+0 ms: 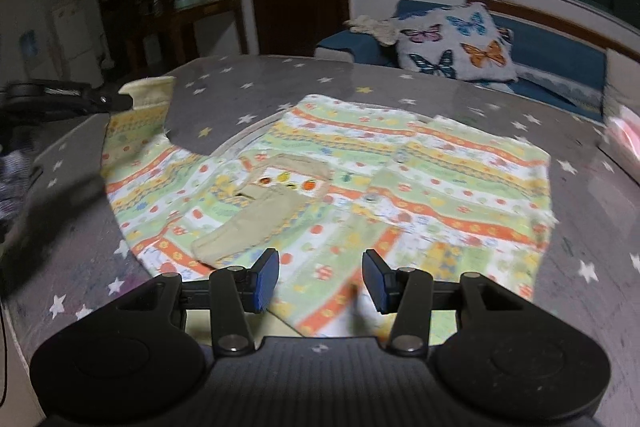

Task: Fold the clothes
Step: 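Grasp the khaki cuff with the left gripper and lift it toward the shirt body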

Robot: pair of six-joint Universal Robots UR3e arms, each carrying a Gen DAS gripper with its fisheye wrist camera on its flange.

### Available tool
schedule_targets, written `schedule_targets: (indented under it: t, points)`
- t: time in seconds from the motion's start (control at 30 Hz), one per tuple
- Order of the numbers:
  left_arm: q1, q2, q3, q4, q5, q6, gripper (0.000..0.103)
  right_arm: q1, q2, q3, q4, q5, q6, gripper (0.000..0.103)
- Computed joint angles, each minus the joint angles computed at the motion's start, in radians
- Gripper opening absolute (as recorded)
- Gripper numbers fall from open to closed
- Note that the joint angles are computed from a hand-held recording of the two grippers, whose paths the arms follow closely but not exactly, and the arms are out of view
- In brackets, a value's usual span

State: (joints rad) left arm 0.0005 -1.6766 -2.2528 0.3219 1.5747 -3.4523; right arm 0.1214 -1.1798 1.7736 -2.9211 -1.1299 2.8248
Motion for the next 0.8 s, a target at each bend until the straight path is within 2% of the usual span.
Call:
schedule_targets:
  t: [0.4,0.5,0.53,0.6,0.7,0.8]
  points:
    - [-0.359,-0.374,0.570,-0.133,-0.053,0.033,0.010,-0.215,-0.120,0.199,-0.081,0.062,0.046,0.046]
    - [-0.408,-0.458,0.692,-0.225,-0.065,0.051,0.013,-0.269,-0.137,0.229,-0.083,0.084,0.062,0.046]
    - [-0.418,-0.478,0.720,-0.262,-0.075,0.061,0.014,-0.283,-0.142,0.239,-0.089,0.088,0.066,0.046]
    - [-0.434,-0.505,0.758,-0.323,-0.083,0.088,0.024,-0.299,-0.146,0.251,-0.101,0.093,0.076,0.046]
    - [-0.447,-0.495,0.727,-0.338,-0.069,0.107,0.041,-0.313,-0.150,0.257,-0.106,0.105,0.085,0.045]
    - [-0.428,-0.450,0.639,-0.294,-0.051,0.122,0.044,-0.300,-0.136,0.237,-0.101,0.114,0.086,0.040]
